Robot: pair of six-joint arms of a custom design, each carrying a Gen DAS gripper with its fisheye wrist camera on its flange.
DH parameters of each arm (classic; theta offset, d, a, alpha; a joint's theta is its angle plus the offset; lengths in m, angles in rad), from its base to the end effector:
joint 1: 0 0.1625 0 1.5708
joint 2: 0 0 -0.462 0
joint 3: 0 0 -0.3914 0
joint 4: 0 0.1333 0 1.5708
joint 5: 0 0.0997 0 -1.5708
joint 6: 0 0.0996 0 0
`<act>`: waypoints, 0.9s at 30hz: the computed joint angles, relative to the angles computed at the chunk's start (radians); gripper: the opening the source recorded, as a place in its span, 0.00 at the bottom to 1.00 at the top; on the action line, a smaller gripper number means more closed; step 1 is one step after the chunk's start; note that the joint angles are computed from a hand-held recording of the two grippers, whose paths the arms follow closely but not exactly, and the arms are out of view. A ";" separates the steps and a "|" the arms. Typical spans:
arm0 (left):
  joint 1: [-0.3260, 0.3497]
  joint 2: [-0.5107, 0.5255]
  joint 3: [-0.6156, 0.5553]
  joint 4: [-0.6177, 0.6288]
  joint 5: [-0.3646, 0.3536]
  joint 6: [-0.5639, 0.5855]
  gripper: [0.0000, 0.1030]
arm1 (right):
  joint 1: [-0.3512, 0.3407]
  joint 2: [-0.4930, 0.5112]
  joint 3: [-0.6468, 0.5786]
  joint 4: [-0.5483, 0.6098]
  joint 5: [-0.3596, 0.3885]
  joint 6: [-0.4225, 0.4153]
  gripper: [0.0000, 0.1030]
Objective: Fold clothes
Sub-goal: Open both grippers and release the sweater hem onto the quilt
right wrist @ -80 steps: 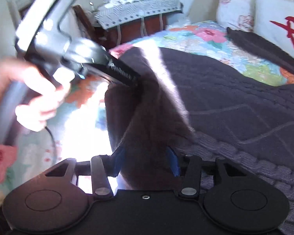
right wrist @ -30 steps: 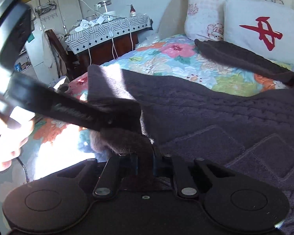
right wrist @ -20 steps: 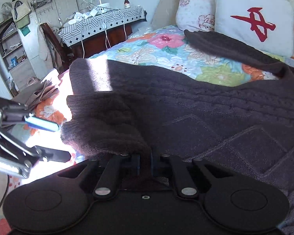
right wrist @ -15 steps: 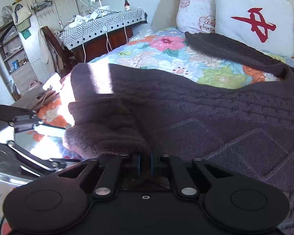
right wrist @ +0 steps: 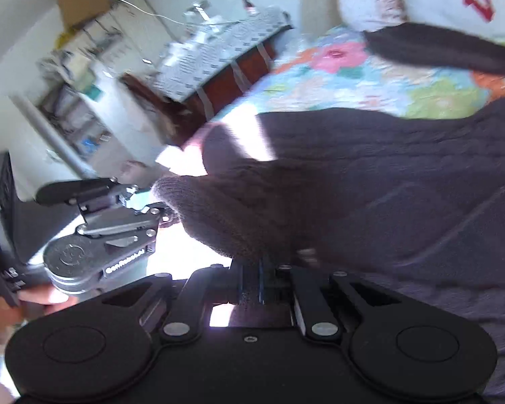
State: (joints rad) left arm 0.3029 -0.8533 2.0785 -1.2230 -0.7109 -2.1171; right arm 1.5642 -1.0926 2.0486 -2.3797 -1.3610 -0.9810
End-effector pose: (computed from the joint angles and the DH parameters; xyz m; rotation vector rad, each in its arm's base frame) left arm -0.2920 -0.3100 0.0428 0.0101 1.6361 -0.8575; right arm 0.1506 -0.5237 0.1420 -1.3319 2.5619 0.0433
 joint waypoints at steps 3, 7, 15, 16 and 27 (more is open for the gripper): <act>-0.072 -0.006 -0.005 0.025 -0.162 0.000 0.16 | 0.021 -0.028 0.019 0.121 0.009 -0.052 0.09; -0.087 0.004 0.070 -0.120 -0.304 -0.009 0.16 | 0.055 -0.031 0.102 0.071 -0.074 -0.087 0.09; -0.020 -0.005 0.136 -0.308 -0.373 0.118 0.32 | 0.057 -0.001 0.122 0.016 -0.175 -0.002 0.24; -0.022 -0.007 0.128 -0.290 -0.396 0.124 0.34 | 0.054 -0.005 0.107 0.042 -0.167 0.016 0.33; -0.109 -0.153 0.149 -0.428 -0.242 -0.029 0.75 | 0.090 -0.089 0.022 -0.008 -0.188 0.105 0.62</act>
